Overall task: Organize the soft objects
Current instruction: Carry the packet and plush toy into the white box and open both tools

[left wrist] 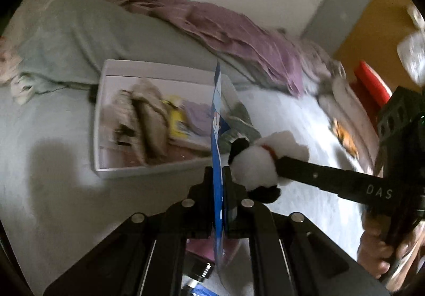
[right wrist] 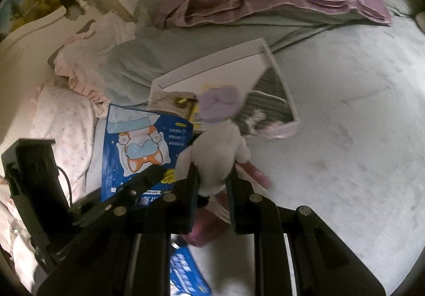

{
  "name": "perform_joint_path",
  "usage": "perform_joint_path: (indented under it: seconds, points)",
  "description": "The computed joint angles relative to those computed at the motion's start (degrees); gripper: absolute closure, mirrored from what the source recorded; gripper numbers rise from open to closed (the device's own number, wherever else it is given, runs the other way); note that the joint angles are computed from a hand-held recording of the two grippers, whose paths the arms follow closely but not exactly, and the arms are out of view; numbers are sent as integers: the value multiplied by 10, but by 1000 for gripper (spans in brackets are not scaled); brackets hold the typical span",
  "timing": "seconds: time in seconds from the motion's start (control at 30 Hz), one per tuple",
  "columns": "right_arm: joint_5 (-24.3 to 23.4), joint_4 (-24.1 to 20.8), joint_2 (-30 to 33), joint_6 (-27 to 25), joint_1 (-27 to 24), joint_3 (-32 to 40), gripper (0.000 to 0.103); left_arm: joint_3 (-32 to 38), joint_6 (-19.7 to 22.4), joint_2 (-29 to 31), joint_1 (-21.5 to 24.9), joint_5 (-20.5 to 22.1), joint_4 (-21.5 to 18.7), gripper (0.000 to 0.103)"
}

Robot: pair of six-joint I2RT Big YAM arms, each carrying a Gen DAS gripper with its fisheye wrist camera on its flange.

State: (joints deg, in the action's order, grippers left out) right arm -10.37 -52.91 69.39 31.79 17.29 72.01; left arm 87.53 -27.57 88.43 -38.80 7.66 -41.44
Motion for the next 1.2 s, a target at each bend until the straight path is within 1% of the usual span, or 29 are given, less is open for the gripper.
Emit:
perform_joint_path:
  seconds: [0.1,0.17,0.27,0.3,0.37,0.4,0.47,0.5,0.53,0.6,0.67,0.73,0.8,0.87,0.9,0.97,1.03,1.13,1.17,1.2]
  points:
    - [-1,3,30,3,6,29,81,-17,-30,-8,13,-6,25,99]
    - [-15,17,44,13,6,40,81,-28,-52,-12,18,-16,47,99]
    - [-44,60,57,29,-1,43,81,-53,-92,-18,30,-3,101,99]
    - [-49,86,58,46,-5,35,81,-56,-101,-17,33,-2,111,99]
    - [-56,138,53,69,-12,12,81,-56,-113,-13,37,-3,119,99]
    - [-67,169,52,75,-19,-2,81,-54,-118,-9,37,-6,120,99]
    - [-89,194,53,86,-32,-14,81,-47,-120,-2,37,-4,122,99]
    - [-98,213,51,90,-40,-23,81,-37,-121,5,38,-2,116,99]
    - [-100,232,48,89,-47,-32,81,-25,-120,12,37,-2,111,99]
    - [-91,256,43,86,-59,-45,81,4,-114,32,34,-14,104,99]
    - [-90,270,45,84,-67,-51,81,37,-117,55,33,-16,89,99]
    - [-80,291,51,90,-72,-59,81,82,-121,89,36,-3,63,99]
    - [-48,281,63,78,-66,-52,81,137,-116,129,38,-3,22,99]
    - [-24,270,74,74,-61,-44,81,175,-109,156,38,-8,-7,99]
    - [-14,269,82,75,-60,-39,81,199,-106,172,38,-7,-27,99]
    - [-1,273,87,79,-61,-39,81,233,-103,196,41,1,-53,99]
    - [26,271,88,76,-65,-41,81,270,-102,221,44,6,-83,99]
    - [79,259,97,70,-62,-35,81,330,-103,260,47,-9,-134,99]
    - [77,260,101,72,-63,-35,81,359,-102,278,47,-19,-160,98]
    - [69,263,105,73,-66,-36,81,371,-101,286,46,-30,-175,97]
